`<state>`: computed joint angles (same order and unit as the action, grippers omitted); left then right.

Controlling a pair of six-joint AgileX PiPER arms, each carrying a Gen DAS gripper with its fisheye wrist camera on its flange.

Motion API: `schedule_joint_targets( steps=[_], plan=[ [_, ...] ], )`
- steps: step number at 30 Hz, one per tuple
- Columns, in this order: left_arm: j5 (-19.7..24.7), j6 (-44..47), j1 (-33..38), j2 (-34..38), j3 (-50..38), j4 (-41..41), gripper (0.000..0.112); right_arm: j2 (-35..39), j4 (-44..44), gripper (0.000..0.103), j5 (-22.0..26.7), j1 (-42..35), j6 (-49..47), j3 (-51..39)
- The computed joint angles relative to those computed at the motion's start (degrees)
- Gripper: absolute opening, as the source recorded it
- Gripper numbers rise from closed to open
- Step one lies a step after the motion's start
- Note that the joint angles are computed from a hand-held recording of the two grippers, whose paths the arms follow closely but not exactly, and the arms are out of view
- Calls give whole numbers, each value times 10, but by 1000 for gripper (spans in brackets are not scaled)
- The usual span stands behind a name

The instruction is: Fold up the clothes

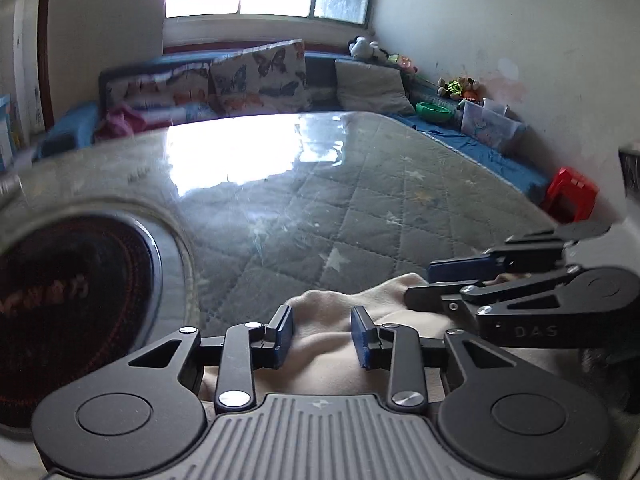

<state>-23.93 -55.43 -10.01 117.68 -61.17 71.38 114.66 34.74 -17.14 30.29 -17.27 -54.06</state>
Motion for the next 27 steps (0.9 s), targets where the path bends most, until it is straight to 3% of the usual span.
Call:
schedule_joint_targets(
  steps=[3, 8, 14, 19, 27],
  plan=[
    [-7, 34, 0, -2, 9, -34, 35, 6, 69, 30, -1, 10, -71, -10],
    [-41, 27, 23, -30, 34, -32, 34, -18, 40, 31, -45, 27, -42, 27],
    [-100, 44, 45, -78, 93, -28, 34, -49, 20, 31, -64, 60, -56, 64],
    [-64, 65, 44, -54, 98, -56, 34, -22, 28, 31, -94, 82, -57, 66],
    [-105, 105, 80, -77, 141, -100, 34, -37, 49, 32, -108, 104, -73, 72]
  ],
)
